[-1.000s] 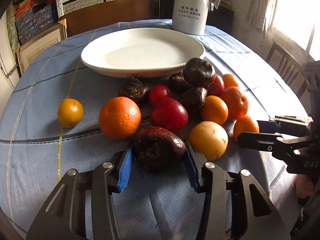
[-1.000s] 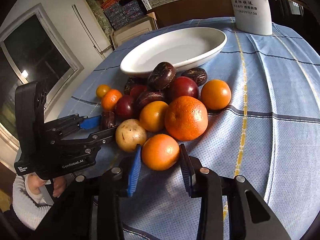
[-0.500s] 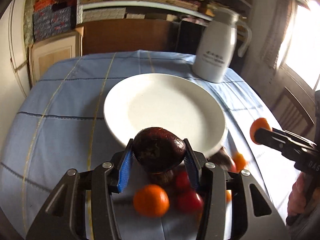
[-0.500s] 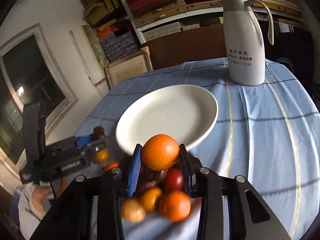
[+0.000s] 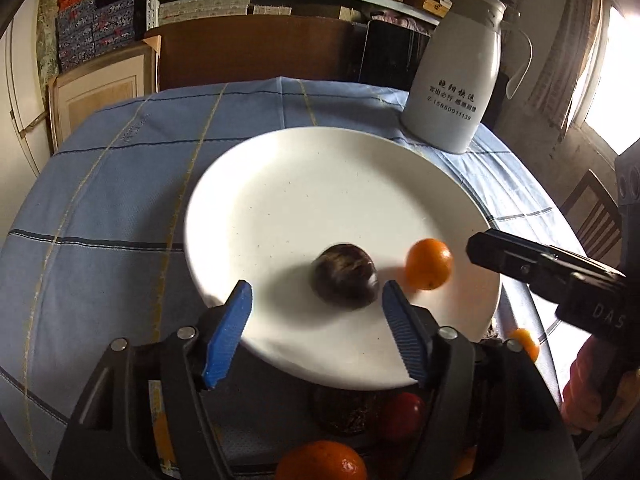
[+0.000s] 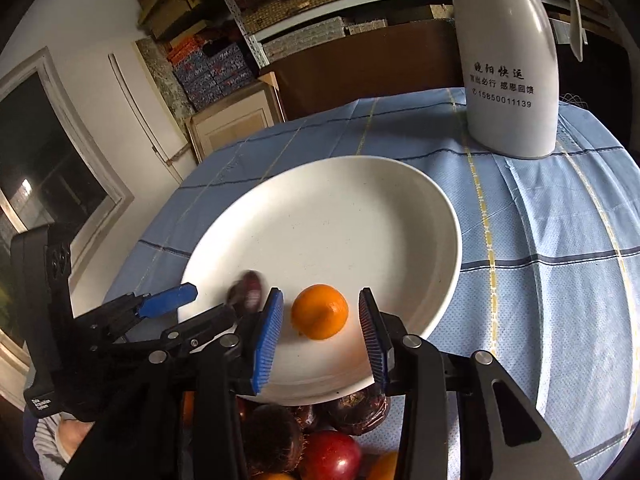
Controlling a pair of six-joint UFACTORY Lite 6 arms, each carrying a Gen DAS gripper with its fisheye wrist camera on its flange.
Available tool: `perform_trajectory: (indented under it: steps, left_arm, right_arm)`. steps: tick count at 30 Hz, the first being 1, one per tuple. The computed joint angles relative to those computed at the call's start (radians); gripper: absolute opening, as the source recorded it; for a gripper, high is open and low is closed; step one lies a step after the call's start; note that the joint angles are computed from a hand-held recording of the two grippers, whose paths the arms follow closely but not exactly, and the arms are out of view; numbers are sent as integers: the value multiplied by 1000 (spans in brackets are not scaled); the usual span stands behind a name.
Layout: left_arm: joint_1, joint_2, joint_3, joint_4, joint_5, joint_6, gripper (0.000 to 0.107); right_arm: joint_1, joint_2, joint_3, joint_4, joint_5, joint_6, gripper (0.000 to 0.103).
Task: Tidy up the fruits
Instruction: 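Carry both fruits onto the white plate and open both grippers, then grasp a small orange with the left gripper while the right gripper grasps a dark date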
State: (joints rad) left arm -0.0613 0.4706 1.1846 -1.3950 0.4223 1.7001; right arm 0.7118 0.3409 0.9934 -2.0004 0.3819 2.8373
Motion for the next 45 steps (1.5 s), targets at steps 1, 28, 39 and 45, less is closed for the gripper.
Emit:
perform_trajectory:
  steps: [1,28,39,45]
  left_arm:
    - [15,-20,-20,-32,10,32,68]
    - [213,-221,-404,-628,-123,708,96]
    - [224,-156,-329,-537,-138,592,98]
    - [232,-131,-305,-435,-121,489,98]
  right_arm:
    - [23,-39,-35,13,31,3,40]
    - [486,56,33,556,487,-394,77]
    - [447,93,63,577,444,-424,77]
    - [413,117,92,583,415,-440,77]
